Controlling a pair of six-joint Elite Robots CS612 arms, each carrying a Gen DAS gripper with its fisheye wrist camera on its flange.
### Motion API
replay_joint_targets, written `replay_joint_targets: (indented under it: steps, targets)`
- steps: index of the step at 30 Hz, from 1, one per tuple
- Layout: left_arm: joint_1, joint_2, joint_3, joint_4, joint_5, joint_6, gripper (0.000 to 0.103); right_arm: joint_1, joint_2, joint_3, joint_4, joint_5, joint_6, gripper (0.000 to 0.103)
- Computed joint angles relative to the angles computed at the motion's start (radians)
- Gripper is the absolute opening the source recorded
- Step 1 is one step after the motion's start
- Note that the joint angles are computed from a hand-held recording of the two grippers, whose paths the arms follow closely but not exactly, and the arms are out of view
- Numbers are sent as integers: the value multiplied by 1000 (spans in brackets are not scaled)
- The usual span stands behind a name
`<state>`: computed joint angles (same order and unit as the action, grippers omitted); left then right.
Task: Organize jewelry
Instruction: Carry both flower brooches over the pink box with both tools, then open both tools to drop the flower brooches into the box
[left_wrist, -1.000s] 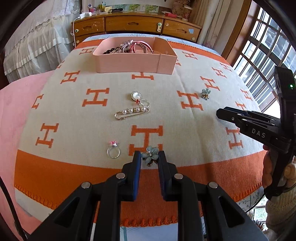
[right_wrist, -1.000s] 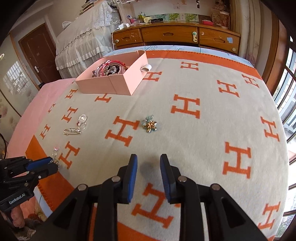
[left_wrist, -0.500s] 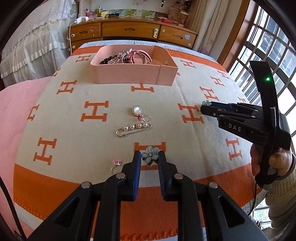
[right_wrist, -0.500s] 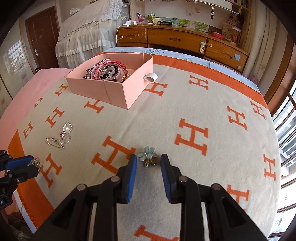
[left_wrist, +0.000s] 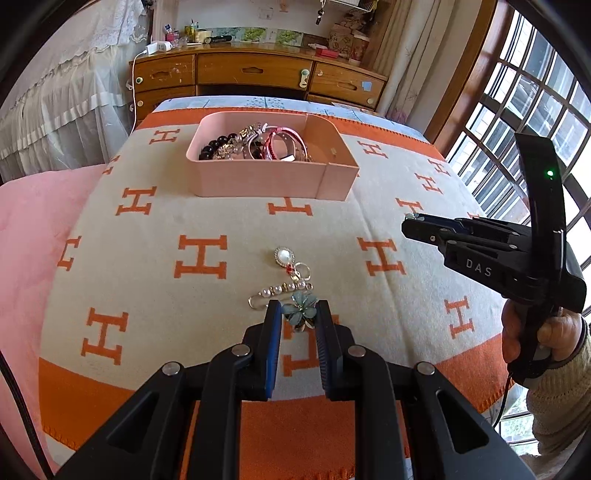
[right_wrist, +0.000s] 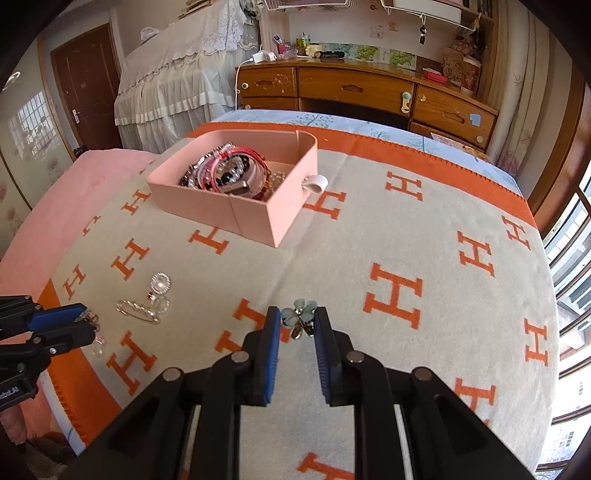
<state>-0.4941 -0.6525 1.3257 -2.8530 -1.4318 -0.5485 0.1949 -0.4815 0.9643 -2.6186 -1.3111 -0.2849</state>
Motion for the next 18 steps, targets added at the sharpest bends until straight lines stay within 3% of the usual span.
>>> replay_joint_targets:
  steps: [5,9,15,18]
  targets:
    - [32,7,-63,28,-23,36,16,7,-3,-37,-5,69,22,18]
    - [59,37,-166,55,-37,55,16,10,33,-136,40,132,93,18]
    - [98,159,-425,148,-129,48,16,8,150,-383,190,219,233,18]
    - [110,240,-578,229,-172,36,16,12,209,-498,267,212,257,19]
